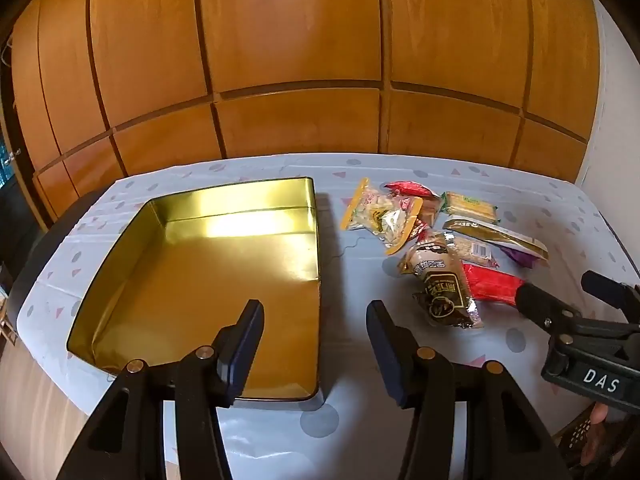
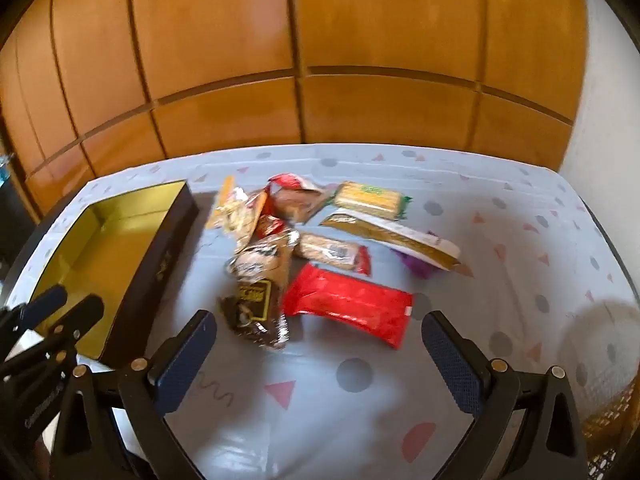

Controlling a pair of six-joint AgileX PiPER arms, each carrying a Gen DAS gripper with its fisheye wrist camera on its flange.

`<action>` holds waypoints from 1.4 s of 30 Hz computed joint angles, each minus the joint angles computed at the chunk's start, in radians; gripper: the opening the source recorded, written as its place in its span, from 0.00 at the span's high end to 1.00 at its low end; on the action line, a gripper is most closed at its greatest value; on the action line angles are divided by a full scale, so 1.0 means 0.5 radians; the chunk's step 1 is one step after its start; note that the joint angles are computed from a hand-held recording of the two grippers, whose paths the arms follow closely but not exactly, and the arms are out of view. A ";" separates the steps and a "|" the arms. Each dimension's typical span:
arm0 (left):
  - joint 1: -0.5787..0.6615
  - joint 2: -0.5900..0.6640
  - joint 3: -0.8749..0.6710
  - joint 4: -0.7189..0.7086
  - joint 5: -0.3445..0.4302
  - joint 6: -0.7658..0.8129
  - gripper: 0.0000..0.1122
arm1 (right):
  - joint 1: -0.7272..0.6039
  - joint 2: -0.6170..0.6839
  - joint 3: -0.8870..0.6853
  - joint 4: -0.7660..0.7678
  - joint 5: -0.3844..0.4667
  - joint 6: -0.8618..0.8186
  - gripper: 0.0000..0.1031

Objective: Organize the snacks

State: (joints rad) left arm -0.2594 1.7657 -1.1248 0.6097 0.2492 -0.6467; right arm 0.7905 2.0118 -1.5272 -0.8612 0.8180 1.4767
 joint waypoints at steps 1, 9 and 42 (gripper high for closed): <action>0.003 -0.001 0.001 -0.054 -0.007 0.059 0.52 | 0.002 -0.003 0.000 -0.014 0.023 0.048 0.00; 0.041 0.022 -0.032 -0.245 0.032 0.209 0.52 | 0.144 0.066 -0.112 -0.164 0.227 0.382 0.00; 0.027 0.004 -0.011 -0.256 0.045 0.237 0.52 | -0.041 -0.100 0.116 0.017 -0.226 -0.063 0.00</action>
